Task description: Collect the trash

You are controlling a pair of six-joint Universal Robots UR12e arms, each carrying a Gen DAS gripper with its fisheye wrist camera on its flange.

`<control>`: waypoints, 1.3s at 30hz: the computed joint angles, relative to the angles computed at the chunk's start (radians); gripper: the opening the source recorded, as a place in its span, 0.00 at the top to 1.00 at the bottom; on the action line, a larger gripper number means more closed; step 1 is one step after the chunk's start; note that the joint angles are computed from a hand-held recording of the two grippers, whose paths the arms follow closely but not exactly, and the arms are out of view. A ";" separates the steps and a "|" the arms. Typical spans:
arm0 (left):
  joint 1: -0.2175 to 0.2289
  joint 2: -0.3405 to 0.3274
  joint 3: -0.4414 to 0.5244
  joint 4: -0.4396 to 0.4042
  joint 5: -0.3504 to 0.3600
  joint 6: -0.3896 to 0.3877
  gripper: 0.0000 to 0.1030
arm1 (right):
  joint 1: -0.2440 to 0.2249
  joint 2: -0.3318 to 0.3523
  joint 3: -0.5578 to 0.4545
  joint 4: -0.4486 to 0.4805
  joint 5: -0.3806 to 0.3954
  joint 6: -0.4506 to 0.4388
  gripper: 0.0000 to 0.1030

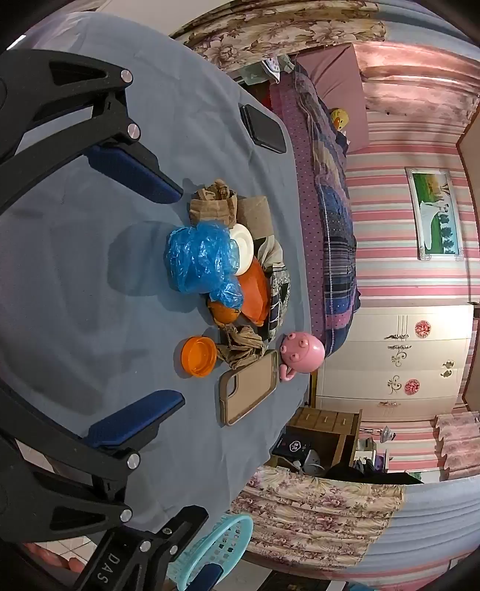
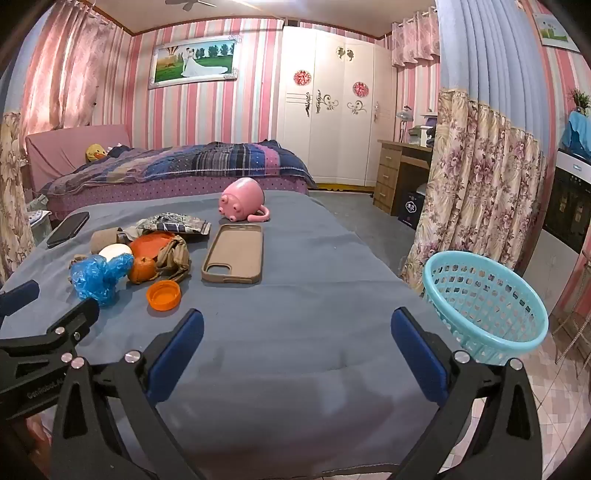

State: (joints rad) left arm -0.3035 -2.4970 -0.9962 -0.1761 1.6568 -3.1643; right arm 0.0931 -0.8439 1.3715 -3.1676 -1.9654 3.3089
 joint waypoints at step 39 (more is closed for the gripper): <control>0.000 -0.002 -0.001 0.014 -0.001 0.000 0.05 | -0.001 0.000 0.001 -0.006 0.000 -0.001 0.04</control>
State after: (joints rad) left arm -0.3034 -2.4986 -0.9972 -0.1620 1.6563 -3.1648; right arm 0.0916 -0.8437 1.3725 -3.1733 -1.9654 3.3081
